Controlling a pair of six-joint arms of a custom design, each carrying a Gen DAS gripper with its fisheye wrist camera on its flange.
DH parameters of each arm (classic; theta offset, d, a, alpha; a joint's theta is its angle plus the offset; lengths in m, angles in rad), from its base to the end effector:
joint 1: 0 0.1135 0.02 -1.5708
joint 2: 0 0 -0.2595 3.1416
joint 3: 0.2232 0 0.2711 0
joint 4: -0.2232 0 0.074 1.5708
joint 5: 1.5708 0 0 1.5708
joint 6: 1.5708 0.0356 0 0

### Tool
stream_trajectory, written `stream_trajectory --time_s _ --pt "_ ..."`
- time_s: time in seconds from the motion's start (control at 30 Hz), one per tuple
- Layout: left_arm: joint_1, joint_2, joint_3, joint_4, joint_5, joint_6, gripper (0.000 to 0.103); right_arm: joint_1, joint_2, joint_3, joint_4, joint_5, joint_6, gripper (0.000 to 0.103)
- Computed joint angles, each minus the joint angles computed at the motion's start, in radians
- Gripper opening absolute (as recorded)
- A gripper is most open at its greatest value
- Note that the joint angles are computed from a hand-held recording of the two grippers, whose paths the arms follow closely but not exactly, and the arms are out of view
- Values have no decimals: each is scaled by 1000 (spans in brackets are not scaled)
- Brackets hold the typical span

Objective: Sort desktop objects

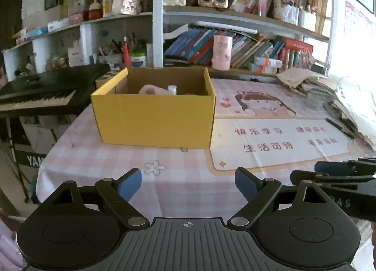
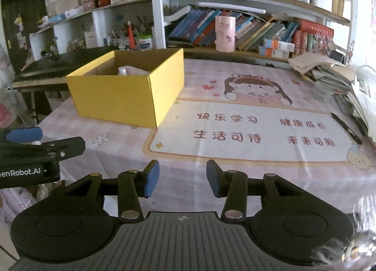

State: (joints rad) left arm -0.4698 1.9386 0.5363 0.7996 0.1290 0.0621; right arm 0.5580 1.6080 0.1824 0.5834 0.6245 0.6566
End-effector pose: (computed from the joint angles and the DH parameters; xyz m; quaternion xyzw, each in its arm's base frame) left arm 0.2715 -0.1430 0.0431 0.2611 0.8443 -0.1499 0.4432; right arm 0.1771 0.0860 0.0431 0.1531 0.8827 -0.0422 0.4422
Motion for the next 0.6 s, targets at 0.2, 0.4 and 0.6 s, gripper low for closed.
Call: stream_trajectory --time_s 0.2,0.4,0.6 --pt "-7 -11 -12 -5 -10 23 89 -13 -7 -8 -15 3 45 51" --pt "-17 -12 -1 -34 -32 17 95 -14 -14 -2 -55 21 72 73" --pt "-26 -7 16 -60 -36 22 99 -22 -24 -3 -84 28 94 82"
